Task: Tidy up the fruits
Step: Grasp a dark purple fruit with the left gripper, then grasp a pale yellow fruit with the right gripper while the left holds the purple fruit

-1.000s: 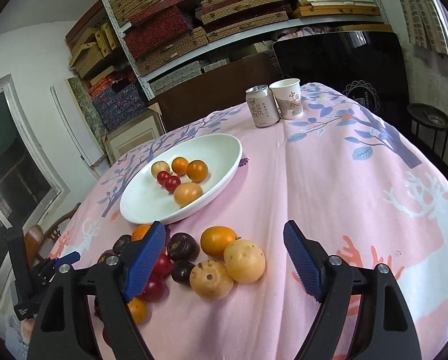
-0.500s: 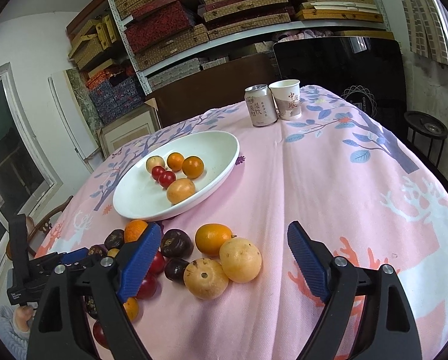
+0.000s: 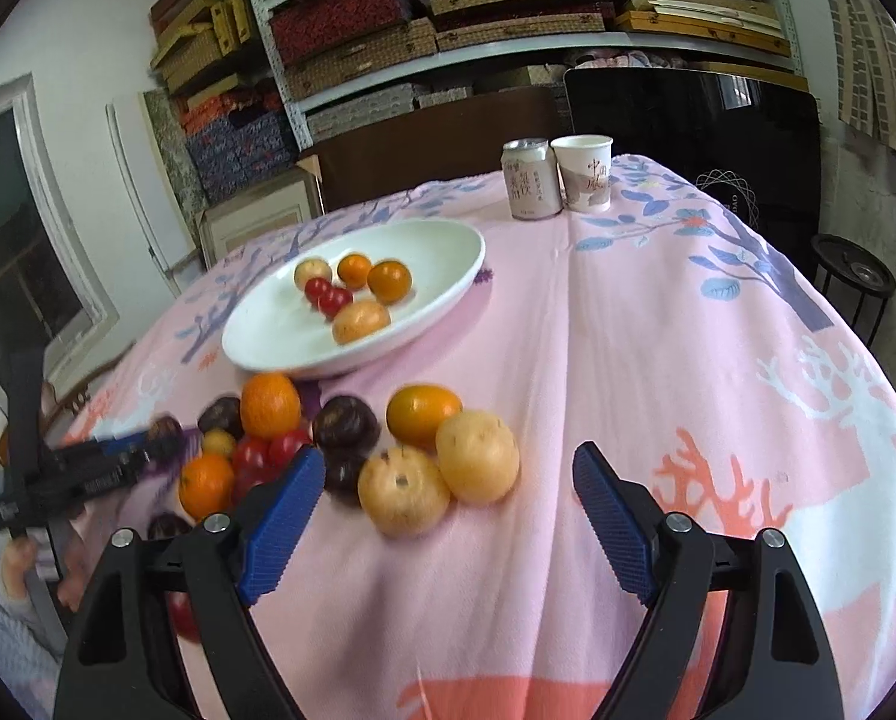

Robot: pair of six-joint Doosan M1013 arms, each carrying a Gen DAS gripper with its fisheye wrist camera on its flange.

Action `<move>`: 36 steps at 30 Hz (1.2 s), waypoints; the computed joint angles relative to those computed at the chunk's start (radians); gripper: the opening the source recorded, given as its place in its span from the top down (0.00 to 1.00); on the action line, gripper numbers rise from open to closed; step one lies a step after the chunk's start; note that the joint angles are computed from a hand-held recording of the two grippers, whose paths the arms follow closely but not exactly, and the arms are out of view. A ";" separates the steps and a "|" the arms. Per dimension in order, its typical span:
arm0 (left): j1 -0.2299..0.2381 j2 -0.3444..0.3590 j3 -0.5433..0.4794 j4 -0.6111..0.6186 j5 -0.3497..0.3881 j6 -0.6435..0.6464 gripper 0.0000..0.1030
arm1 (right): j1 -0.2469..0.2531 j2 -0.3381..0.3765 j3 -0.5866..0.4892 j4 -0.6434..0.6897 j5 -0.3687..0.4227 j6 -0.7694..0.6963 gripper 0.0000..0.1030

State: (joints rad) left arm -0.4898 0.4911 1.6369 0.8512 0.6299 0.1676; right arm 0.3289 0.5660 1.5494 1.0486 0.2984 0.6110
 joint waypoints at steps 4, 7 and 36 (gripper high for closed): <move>0.001 -0.003 0.003 -0.005 -0.004 0.002 0.60 | 0.017 0.003 -0.007 -0.164 0.023 0.082 0.46; -0.003 -0.003 0.004 0.007 0.000 -0.001 0.60 | 0.027 0.005 -0.010 -0.224 0.039 0.098 0.50; -0.023 -0.036 0.041 0.144 -0.049 -0.132 0.60 | 0.003 0.021 -0.027 -0.022 0.078 0.024 0.60</move>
State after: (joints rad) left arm -0.5133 0.4547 1.6780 0.9951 0.5805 0.0358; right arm 0.3316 0.5873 1.5225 1.0264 0.3765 0.6352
